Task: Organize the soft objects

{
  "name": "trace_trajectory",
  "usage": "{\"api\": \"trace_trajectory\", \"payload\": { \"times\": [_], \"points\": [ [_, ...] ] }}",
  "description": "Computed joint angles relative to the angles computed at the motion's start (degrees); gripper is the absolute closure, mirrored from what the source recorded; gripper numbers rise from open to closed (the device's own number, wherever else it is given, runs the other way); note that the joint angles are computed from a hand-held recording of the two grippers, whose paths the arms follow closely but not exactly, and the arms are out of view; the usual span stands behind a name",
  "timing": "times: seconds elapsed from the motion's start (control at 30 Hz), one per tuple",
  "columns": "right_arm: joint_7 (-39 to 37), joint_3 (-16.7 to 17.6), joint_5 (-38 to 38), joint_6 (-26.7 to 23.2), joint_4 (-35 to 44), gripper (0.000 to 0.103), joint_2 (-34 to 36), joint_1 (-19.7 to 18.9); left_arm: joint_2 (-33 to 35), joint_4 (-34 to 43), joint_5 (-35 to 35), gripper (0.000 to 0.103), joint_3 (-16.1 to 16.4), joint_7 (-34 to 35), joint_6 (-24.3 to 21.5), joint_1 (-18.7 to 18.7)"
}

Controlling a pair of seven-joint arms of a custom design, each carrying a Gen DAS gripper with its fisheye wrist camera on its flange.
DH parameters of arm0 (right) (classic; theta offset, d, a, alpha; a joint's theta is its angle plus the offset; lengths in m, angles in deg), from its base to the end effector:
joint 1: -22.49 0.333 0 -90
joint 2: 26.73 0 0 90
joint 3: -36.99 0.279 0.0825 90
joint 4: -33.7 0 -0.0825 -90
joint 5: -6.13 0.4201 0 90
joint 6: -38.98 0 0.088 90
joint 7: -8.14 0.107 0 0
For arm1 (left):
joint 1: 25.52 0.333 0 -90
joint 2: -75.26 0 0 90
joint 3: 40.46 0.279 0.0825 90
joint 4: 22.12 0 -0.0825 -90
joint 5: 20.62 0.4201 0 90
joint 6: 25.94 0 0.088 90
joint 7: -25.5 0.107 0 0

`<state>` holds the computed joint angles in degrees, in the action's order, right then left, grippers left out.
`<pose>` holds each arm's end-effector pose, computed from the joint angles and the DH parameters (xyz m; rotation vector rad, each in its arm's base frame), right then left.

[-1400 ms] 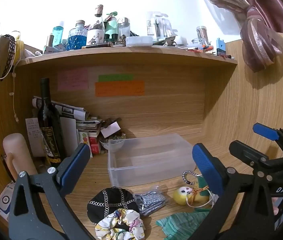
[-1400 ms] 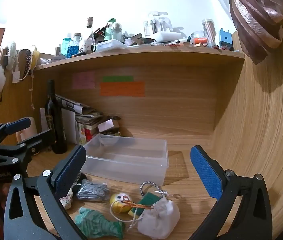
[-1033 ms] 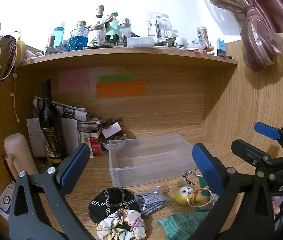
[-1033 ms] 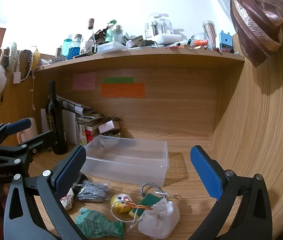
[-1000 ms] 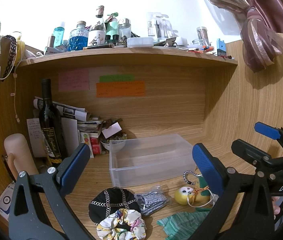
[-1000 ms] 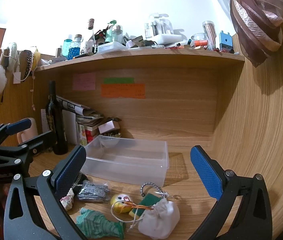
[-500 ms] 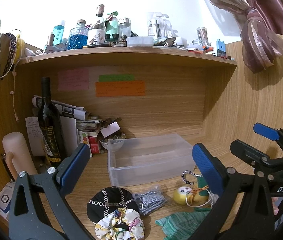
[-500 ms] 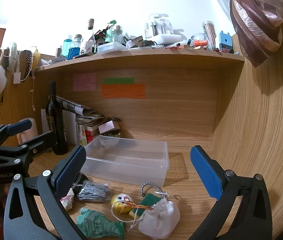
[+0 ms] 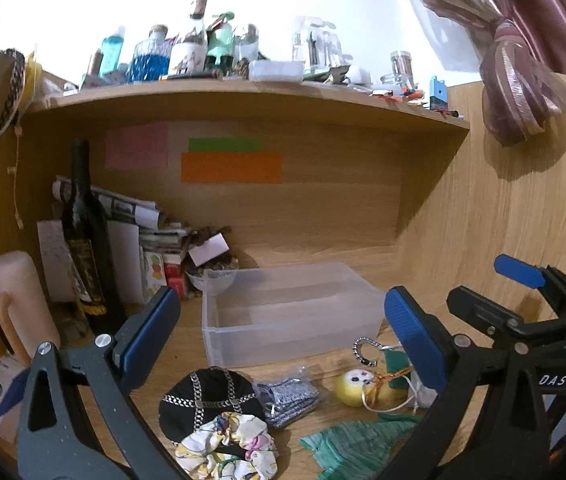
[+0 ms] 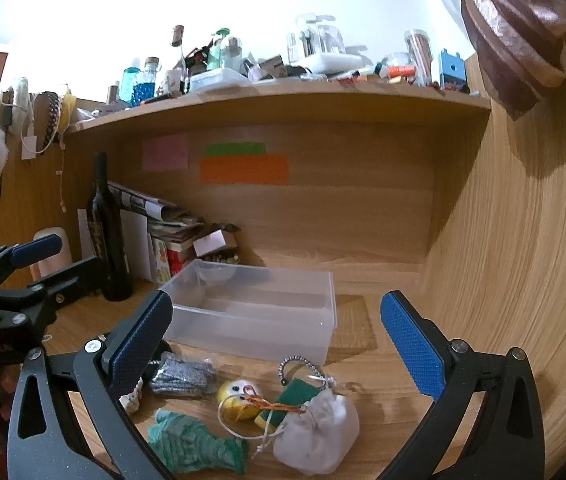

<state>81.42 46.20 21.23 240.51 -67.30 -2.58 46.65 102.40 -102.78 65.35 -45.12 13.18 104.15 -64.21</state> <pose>0.6125 0.3457 0.4374 -1.6191 0.9727 -0.7591 0.5736 -0.4917 0.4504 -1.5261 1.2546 -0.9928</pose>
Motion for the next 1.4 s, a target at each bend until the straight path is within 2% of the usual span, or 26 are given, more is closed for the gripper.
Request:
{"api": "trace_trajectory", "payload": {
  "times": [0.03, 0.1, 0.17, 0.2, 0.27, 0.33, 0.4, 0.57, 0.67, 0.73, 0.87, 0.9, 0.93, 1.03, 1.07, 1.13, 1.17, 1.2, 1.3, 1.4],
  "points": [
    [0.39, 0.29, -0.27, -0.37, 0.23, 0.0, 0.24, -0.43, -0.02, -0.35, 1.17, 0.0, 0.37, -2.05, 0.43, -0.06],
    [1.46, 1.17, -1.33, -0.77, 0.27, 0.0, 0.54, -1.62, -0.58, -1.32, -0.73, 0.002, -0.07, -2.92, 1.62, 1.0],
    [2.07, 1.19, -1.54, -1.25, 0.38, 0.0, 0.82, -2.0, -1.22, -2.52, -3.32, 0.019, -0.52, -2.7, 2.69, 2.24],
    [2.18, 0.96, -1.43, -1.62, 0.35, 0.0, 0.91, -2.01, -1.31, -2.9, -3.66, 0.022, -0.47, -2.42, 2.88, 2.56],
    [0.9, -1.74, 1.1, -2.8, 0.68, 0.003, 1.11, 0.36, -1.49, -3.49, -7.54, 0.034, -1.03, 0.58, 3.61, 4.11],
    [-0.75, -5.03, 4.31, -4.94, 1.51, 0.006, 1.63, 3.12, -1.66, -4.17, -10.18, 0.04, -1.18, 2.42, 3.99, 5.09],
    [-1.55, -7.32, 6.48, -7.33, 2.45, 0.011, 2.2, 4.77, -1.66, -4.8, -11.78, 0.04, -1.01, 2.74, 4.32, 5.76],
    [-0.93, -13.96, 8.7, -12.12, 3.68, 0.014, 3.61, 9.32, -0.05, -4.24, -18.08, 0.04, -0.98, 7.4, 3.27, 7.52],
    [0.87, -15.05, 7.08, -15.72, 4.17, 0.02, 4.24, 9.27, 1.13, -3.45, -21.99, 0.04, -0.99, 10.99, 3.09, 8.34],
    [2.25, -14.72, 5.8, -18.34, 4.7, 0.022, 4.72, 8.37, 2.11, -2.83, -23.83, 0.04, -0.61, 11.64, 3.82, 8.75],
    [4.19, -12.26, 3.6, -22.63, 5.75, 0.025, 5.57, 5.34, 3.49, -1.96, -29.11, 0.05, -0.49, 14.75, 4.05, 9.91],
    [4.27, -11.14, 3.16, -23.12, 5.95, 0.025, 5.7, 4.3, 3.61, -2.19, -30.13, 0.05, -0.48, 15.14, 5.35, 10.3],
    [3.1, -8.05, 3.37, -24.15, 6.29, 0.025, 5.82, 1.54, 3.79, -2.57, -31.43, 0.05, -0.58, 15.56, 7.31, 10.97],
    [2.96, -4.83, 2.61, -26.09, 7.08, 0.03, 6.32, -1.46, 4.84, -2.05, -36.28, 0.053, -1.16, 19.3, 9.24, 12.24],
    [2.04, -2.88, 3.13, -26.66, 7.32, 0.034, 6.51, -3.2, 5.24, -1.79, -37.87, 0.056, -1.35, 20.77, 9.62, 12.53],
    [0.09, 0.6, 4.79, -28.01, 8.14, 0.04, 7.1, -6.27, 5.49, -1.65, -38.94, 0.056, -0.9, 22.29, 9.67, 12.02],
    [-0.58, 1.49, 5.5, -28.5, 8.42, 0.05, 7.3, -7.06, 5.82, -1.26, -39.41, 0.058, -0.71, 23.06, 9.56, 11.84],
    [-0.8, 1.69, 5.91, -29.34, 8.77, 0.063, 7.48, -7.28, 6.27, -0.84, -40.05, 0.06, -0.63, 23.85, 9.77, 11.84],
    [0.4, -0.22, 5.3, -30.09, 9.2, 0.071, 7.88, -5.73, 7.07, -0.54, -42.35, 0.069, -0.62, 26.24, 11.48, 12.28],
    [-0.75, 1.08, 6.28, -29.33, 8.69, 0.082, 7.54, -6.68, 7.97, 0.42, -42.52, 0.077, 0.34, 26.74, 11.53, 11.45]
  ]
}}
